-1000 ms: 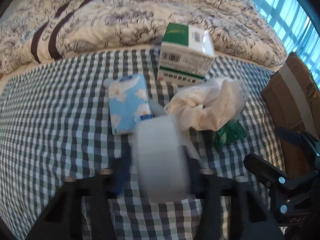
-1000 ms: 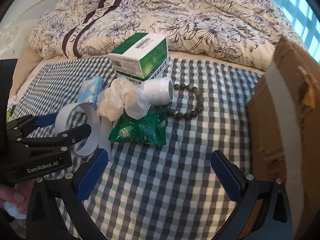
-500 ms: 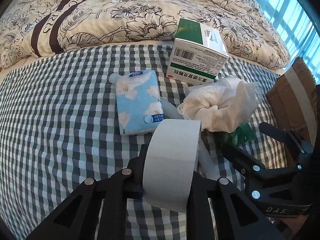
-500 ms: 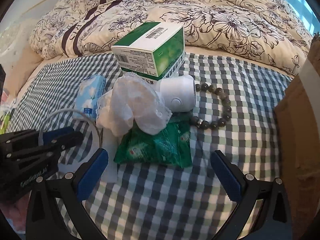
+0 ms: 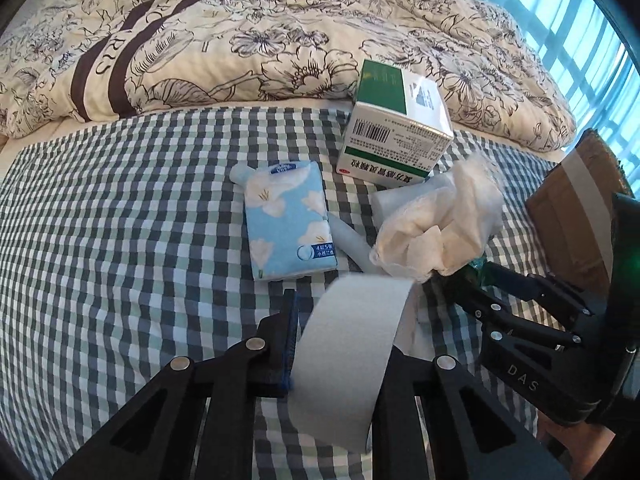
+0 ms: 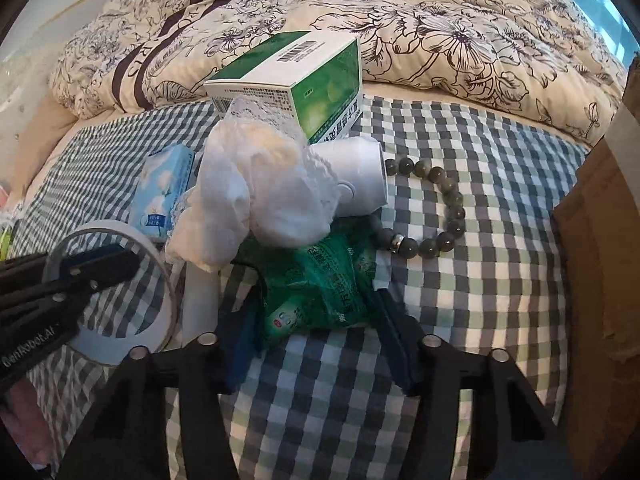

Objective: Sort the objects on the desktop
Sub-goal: 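Close right gripper on green snack packet and lift while left gripper holds tape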

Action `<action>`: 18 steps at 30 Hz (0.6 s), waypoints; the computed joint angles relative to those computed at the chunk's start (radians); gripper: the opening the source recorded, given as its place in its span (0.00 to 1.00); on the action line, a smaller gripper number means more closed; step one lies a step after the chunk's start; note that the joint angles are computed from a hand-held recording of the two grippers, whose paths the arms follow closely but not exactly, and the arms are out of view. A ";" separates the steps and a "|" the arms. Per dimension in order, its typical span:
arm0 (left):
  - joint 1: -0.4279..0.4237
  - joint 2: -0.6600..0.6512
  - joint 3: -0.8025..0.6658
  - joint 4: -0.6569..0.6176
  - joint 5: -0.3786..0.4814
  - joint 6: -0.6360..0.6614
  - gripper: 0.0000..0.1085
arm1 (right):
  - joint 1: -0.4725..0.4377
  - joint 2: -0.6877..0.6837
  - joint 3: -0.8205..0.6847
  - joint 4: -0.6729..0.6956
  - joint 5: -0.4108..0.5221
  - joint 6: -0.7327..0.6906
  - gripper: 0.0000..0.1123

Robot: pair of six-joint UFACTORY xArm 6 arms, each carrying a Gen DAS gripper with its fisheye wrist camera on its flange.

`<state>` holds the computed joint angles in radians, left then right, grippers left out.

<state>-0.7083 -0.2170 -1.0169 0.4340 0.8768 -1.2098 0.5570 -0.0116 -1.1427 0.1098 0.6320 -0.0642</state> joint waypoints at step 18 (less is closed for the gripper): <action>-0.097 -0.134 -0.024 0.139 0.140 -0.110 0.13 | 0.017 -0.181 0.071 -0.029 0.036 0.022 0.33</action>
